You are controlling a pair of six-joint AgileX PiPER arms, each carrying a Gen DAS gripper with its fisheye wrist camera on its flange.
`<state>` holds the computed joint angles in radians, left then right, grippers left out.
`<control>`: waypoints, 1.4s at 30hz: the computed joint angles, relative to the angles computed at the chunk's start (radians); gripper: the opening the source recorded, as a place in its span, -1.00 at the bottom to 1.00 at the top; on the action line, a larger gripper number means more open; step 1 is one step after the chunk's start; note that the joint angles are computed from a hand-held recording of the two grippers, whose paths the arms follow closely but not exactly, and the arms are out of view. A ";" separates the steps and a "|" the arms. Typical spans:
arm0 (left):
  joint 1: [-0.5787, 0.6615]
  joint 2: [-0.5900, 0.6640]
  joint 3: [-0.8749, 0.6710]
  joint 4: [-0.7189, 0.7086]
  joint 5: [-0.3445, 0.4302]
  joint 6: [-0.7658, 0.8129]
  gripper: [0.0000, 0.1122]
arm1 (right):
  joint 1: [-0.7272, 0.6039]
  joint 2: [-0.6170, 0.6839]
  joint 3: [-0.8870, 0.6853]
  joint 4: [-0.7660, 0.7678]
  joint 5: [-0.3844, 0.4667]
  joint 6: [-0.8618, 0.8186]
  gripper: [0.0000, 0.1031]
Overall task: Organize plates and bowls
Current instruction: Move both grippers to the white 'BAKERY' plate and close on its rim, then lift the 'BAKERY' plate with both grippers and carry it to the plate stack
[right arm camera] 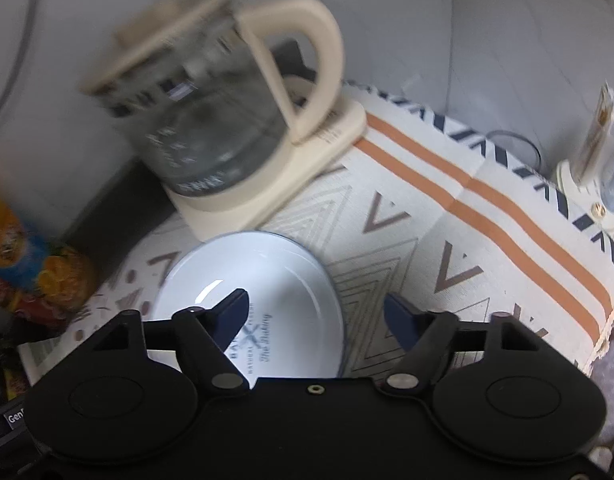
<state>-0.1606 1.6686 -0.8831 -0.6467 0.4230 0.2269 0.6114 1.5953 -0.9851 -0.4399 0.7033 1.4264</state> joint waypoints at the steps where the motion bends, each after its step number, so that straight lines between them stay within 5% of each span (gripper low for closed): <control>1: -0.008 0.023 -0.019 -0.002 0.004 -0.001 0.15 | -0.021 0.019 -0.013 0.036 0.003 -0.036 0.31; 16: -0.031 0.228 -0.171 -0.053 0.105 0.018 -0.14 | -0.212 0.227 -0.126 0.477 -0.006 -0.433 -0.29; 26: -0.003 0.263 -0.189 -0.138 0.137 0.101 -0.64 | -0.178 0.327 -0.256 0.451 0.090 -0.495 -0.17; 29: 0.015 0.271 -0.197 -0.151 0.153 0.121 -0.81 | -0.162 0.316 -0.234 0.424 0.066 -0.473 -0.29; 42: 0.110 0.153 -0.099 -0.240 0.126 0.252 -0.82 | -0.127 0.062 0.077 0.393 -0.252 -0.384 -0.90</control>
<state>-0.0504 1.8216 -0.9817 -0.8872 0.5491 0.4793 0.4839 1.6577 -0.9082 -0.0473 0.4510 1.0427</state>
